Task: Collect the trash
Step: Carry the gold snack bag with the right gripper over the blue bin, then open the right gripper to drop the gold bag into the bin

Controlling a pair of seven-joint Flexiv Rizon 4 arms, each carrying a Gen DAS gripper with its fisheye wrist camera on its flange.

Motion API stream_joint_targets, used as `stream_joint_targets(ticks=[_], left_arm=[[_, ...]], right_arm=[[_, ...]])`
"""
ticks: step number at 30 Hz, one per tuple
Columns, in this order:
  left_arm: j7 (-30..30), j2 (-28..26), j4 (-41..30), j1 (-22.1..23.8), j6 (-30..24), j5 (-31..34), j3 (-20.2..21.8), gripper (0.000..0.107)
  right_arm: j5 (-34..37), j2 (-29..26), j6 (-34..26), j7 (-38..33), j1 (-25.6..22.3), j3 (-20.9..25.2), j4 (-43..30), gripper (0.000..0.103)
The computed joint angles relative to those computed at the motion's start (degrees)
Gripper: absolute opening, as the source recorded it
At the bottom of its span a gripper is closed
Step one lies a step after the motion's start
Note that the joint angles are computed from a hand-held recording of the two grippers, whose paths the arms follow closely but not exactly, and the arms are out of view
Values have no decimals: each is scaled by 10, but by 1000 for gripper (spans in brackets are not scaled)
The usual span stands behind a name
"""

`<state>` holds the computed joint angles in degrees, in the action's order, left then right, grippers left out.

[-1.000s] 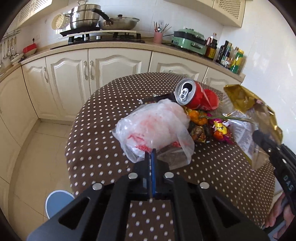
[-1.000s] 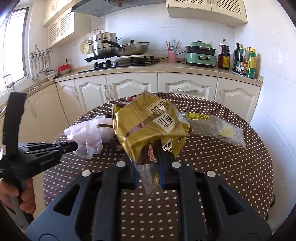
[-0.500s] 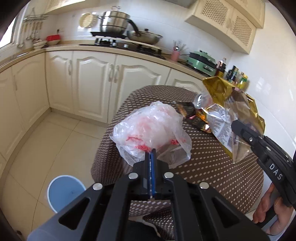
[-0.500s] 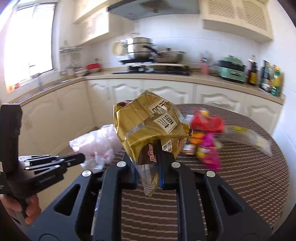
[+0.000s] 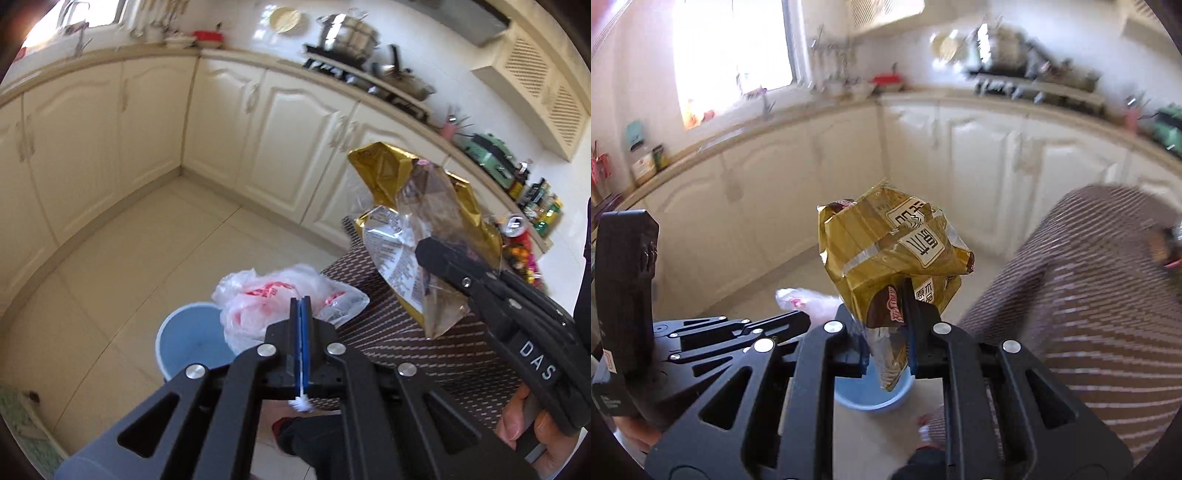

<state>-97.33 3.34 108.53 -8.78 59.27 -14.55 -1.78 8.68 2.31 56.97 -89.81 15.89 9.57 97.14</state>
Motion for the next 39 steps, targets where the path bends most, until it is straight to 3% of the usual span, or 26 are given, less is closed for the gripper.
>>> stream_joint_targets(ticks=[7, 10, 15, 16, 19, 23, 25, 39], left_arm=[[25, -84, 5, 35, -34, -25, 15, 0], [19, -131, -20, 47, -50, -6, 17, 0], [16, -192, -52, 62, -67, -14, 16, 2], [24, -200, -52, 67, -72, -27, 12, 7], [10, -219, -62, 68, -78, -21, 18, 30], [-2, -224, -53, 69, -67, -24, 18, 35], [-22, -227, -58, 61, -63, 6, 30, 44], [-64, -203, -17, 69, -40, 40, 40, 57]], right_arm=[[23, -129, -60, 10, 22, 17, -52, 15], [30, -189, -90, 24, 22, 25, -86, 15], [32, -245, -114, 50, 23, 36, -112, 15], [33, -257, -121, 52, 21, 38, -121, 15], [35, -273, -133, 63, 20, 42, -132, 15], [37, -285, -143, 66, 15, 46, -135, 15], [35, -293, -143, 74, 18, 46, -138, 15], [16, -315, -127, 92, 30, 48, -144, 19]])
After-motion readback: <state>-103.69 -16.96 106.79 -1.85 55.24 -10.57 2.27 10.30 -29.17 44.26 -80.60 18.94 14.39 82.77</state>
